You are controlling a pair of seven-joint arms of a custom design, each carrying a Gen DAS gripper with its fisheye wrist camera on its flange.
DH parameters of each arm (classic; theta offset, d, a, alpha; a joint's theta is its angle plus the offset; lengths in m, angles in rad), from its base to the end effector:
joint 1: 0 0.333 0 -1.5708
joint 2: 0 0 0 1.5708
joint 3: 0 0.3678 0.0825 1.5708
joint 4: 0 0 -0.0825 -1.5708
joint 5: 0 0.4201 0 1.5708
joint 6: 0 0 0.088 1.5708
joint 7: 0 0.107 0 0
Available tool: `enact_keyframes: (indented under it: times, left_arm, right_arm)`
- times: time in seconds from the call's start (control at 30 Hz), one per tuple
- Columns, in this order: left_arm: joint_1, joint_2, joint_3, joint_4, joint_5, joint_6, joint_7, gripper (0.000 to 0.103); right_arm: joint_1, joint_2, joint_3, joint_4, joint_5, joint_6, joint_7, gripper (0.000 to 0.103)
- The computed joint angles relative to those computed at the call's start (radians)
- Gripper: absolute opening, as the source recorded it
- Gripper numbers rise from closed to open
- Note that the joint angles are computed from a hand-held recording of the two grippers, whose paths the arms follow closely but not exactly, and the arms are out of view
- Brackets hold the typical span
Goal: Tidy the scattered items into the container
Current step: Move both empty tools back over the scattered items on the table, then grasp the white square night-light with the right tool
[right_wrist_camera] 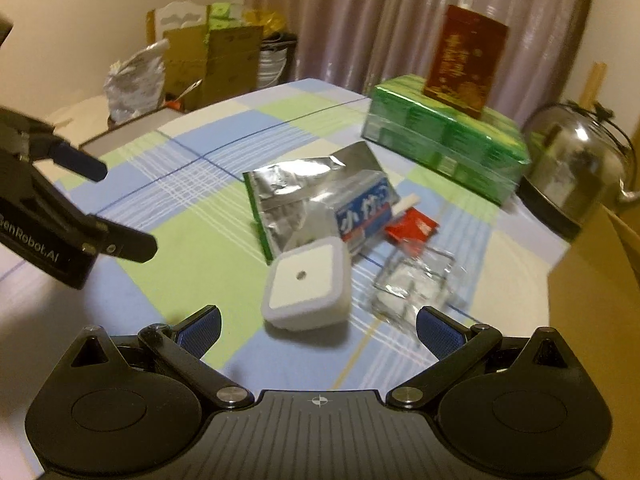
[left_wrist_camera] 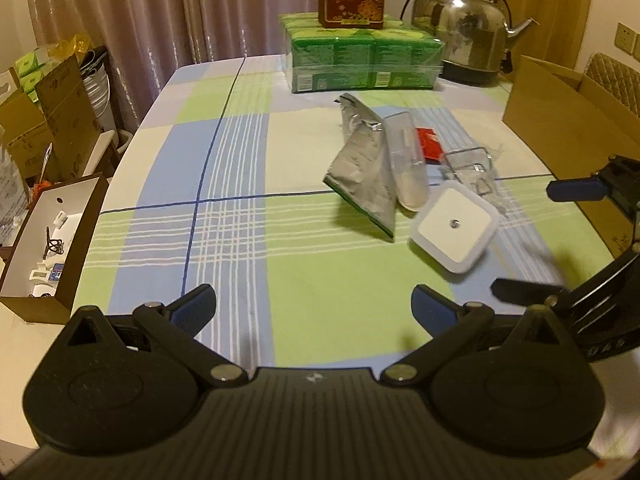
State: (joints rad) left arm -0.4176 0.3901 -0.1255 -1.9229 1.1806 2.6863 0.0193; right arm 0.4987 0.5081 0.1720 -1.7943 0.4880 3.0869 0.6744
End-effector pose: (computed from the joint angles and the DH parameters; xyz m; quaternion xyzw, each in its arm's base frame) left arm 0.5783 -0.3758 0.3398 -0.6720 0.6497 -0.2404 0.2618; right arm 0.6228 0.4199 0.3756 -0.8874 0.2441 -0.2000 0.3362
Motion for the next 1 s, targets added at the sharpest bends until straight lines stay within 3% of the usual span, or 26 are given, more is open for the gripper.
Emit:
enact_keyframes:
  times: [0.13,0.2,0.4,0.77,1.0]
  left_arm:
    - [0.006,0.021,0.011,0.016,0.020,0.017,0.014,0.102]
    - [0.009,0.032,0.017,0.023,0.032,0.028,0.024,0.102]
    - [0.012,0.052,0.032,0.034,0.034,0.030,0.036,0.102]
    - [0.014,0.069,0.045,0.042,0.061,0.063,0.002,0.102]
    - [0.012,0.074,0.049,0.049,0.062,0.073,0.003,0.102]
  right_arm:
    - [0.065,0.046,-0.065,0.048,-0.043,0.002,0.032,0.100]
    - [0.085,0.064,-0.088,0.070,-0.061,-0.009,0.048,0.091]
    - [0.150,0.105,-0.162,0.104,-0.124,-0.002,0.097,0.086]
    - [0.197,0.127,-0.213,0.113,-0.170,0.029,0.124,0.076]
    - [0.223,0.133,-0.244,0.119,-0.179,0.025,0.152,0.064]
